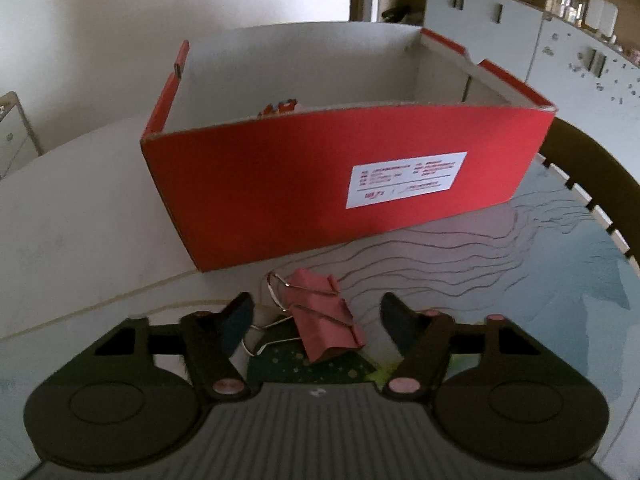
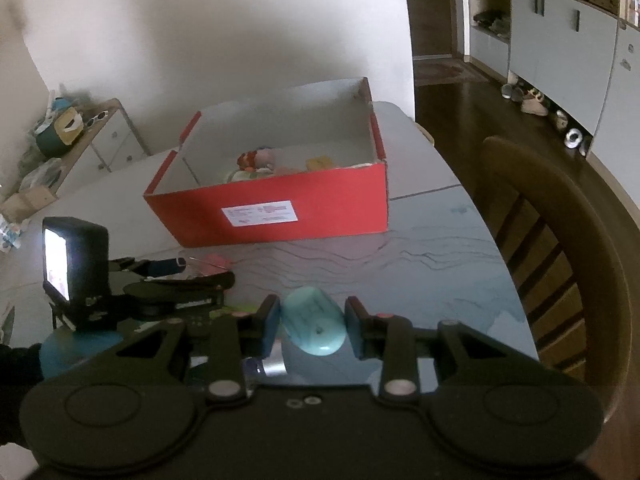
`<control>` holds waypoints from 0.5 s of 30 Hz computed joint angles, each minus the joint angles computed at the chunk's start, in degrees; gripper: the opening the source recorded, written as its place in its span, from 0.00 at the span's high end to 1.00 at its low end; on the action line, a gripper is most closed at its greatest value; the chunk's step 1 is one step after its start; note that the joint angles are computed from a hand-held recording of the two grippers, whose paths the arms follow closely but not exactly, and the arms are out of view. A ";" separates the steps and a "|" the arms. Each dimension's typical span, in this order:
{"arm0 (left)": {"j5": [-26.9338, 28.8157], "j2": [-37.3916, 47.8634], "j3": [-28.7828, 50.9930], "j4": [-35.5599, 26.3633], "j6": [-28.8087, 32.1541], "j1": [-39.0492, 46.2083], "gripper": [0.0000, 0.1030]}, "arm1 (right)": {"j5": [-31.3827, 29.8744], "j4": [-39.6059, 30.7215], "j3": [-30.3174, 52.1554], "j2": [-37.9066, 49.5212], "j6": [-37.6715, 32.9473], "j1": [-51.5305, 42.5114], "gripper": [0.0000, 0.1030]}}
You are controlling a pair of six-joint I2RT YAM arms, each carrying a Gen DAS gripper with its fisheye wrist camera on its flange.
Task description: Organize rigid objects
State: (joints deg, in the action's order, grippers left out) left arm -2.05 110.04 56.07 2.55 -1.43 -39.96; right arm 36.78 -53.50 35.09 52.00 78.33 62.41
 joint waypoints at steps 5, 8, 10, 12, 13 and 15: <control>-2.03 2.51 1.57 -0.40 -0.95 -0.41 0.50 | -0.49 0.55 -0.47 -0.08 -0.39 -0.75 0.67; -2.79 2.70 0.90 1.11 0.15 -0.79 0.59 | -1.02 1.33 -0.70 -0.11 -1.34 -1.63 0.67; -2.69 2.65 0.58 1.81 0.72 -0.93 0.64 | -1.21 1.71 -0.86 0.06 -1.61 -1.91 0.67; -3.06 2.51 0.39 2.13 1.19 -1.23 0.65 | -1.41 2.08 -1.02 0.12 -1.73 -2.12 0.67; -2.95 2.42 0.24 2.32 1.32 -1.17 0.65 | -1.45 2.16 -1.10 0.08 -1.80 -2.22 0.67; -2.67 2.07 -0.38 3.02 1.59 -0.79 0.68 | -1.49 2.30 -1.18 -0.04 -1.91 -2.30 0.67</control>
State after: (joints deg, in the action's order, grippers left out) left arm -4.72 112.10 55.69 5.57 0.16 -40.75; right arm 35.29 -51.19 33.91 51.96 76.42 60.11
